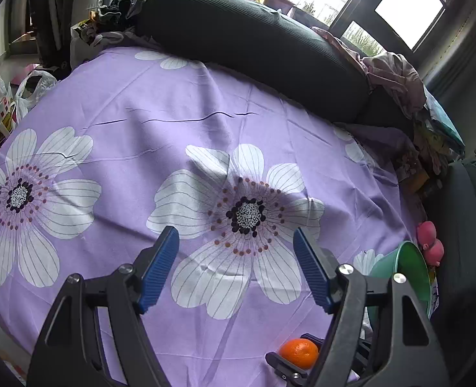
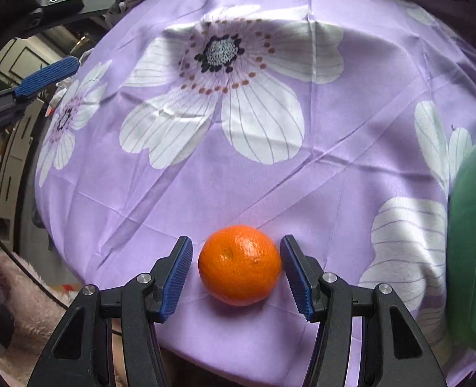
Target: Organize fruits
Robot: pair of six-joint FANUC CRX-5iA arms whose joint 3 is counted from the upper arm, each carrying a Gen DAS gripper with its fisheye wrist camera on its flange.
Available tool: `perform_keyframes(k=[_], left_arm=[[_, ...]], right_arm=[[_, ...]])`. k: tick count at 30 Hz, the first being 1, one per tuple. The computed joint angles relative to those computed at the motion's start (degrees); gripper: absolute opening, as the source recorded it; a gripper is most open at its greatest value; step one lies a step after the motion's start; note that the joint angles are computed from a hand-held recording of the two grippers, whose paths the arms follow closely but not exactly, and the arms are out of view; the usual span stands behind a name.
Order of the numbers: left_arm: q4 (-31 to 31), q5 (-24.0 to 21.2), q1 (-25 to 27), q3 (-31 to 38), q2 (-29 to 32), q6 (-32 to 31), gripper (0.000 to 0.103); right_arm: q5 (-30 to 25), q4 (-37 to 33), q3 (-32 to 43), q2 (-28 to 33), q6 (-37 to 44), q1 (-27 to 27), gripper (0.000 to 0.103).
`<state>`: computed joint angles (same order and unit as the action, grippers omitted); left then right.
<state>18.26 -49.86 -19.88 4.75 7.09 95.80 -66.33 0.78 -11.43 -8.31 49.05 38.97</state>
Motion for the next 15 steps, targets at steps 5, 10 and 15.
perform_keyframes(k=[5,10,15], left_arm=[[-1.5,-0.8,0.1,0.8,0.6,1.8,0.074],[-2.6,-0.7,-0.4,1.5,1.5,3.0,0.074],[-3.4,-1.8,-1.8,3.1,3.6,1.5,0.073]], right_arm=[[1.0,3.8,-1.2,-0.3,-5.5,0.4,0.048],[4.4,8.0,-1.6,-0.4,-14.1,-2.3,0.047],[10.0,9.5,-1.4,1.4,-17.9,-6.3,0.048]])
